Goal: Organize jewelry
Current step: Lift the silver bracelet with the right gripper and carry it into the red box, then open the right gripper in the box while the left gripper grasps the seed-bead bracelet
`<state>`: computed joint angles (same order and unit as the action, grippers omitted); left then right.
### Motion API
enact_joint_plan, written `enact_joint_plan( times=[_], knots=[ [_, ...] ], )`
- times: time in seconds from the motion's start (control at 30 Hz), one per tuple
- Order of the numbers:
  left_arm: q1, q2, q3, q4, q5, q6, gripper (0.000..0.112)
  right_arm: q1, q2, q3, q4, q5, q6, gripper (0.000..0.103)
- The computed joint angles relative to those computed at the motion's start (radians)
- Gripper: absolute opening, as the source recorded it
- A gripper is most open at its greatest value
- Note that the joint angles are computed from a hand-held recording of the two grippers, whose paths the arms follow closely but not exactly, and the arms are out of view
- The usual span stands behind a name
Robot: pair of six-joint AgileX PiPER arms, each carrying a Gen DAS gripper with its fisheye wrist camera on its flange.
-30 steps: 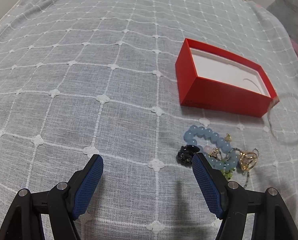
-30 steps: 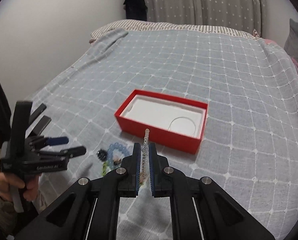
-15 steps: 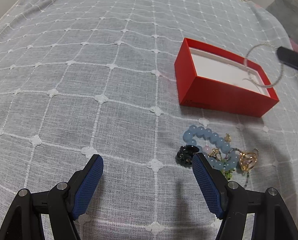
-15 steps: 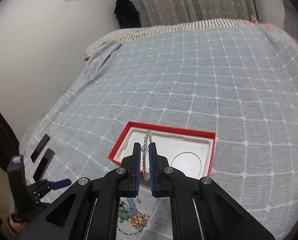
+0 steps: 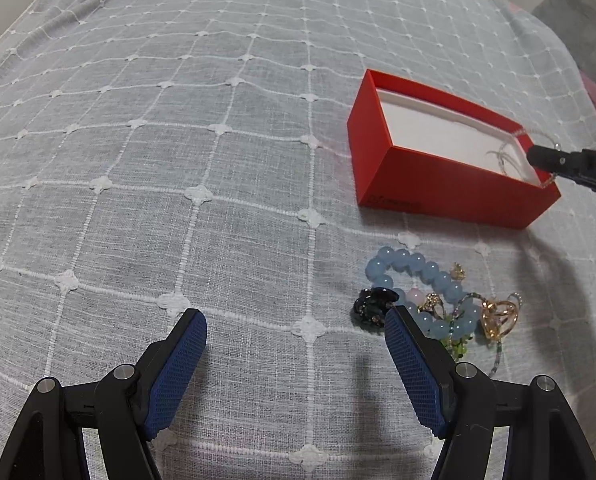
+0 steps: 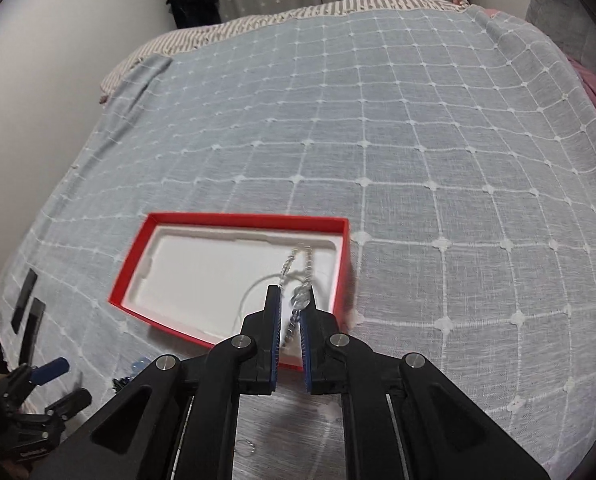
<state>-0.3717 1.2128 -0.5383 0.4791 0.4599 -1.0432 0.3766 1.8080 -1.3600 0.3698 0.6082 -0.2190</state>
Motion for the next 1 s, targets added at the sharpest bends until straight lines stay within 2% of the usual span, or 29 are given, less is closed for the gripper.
enact_joint_plan(
  times=[0.23, 0.6, 0.73, 0.83, 0.9, 1.0],
  knots=[
    [0.001, 0.002, 0.005, 0.005, -0.006, -0.004, 0.077, -0.047, 0.005, 0.003, 0.091, 0.013, -0.048, 0.010],
    [0.004, 0.003, 0.007, -0.004, -0.015, 0.010, 0.077, 0.006, -0.011, -0.001, -0.078, -0.022, 0.082, 0.010],
    [-0.020, 0.015, -0.009, -0.039, -0.037, 0.059, 0.077, 0.007, -0.006, -0.006, -0.059, -0.015, 0.041, 0.009],
    [-0.096, 0.021, -0.023, 0.009, -0.055, 0.036, 0.077, -0.003, 0.000, -0.006, -0.037, -0.014, 0.022, 0.009],
    [-0.149, 0.046, -0.043, 0.027, -0.064, 0.046, 0.074, -0.009, -0.007, 0.005, -0.028, -0.024, 0.014, 0.009],
    [-0.214, 0.114, -0.087, 0.062, -0.038, 0.042, 0.056, -0.021, -0.028, 0.021, -0.003, -0.023, 0.002, 0.009]
  ],
)
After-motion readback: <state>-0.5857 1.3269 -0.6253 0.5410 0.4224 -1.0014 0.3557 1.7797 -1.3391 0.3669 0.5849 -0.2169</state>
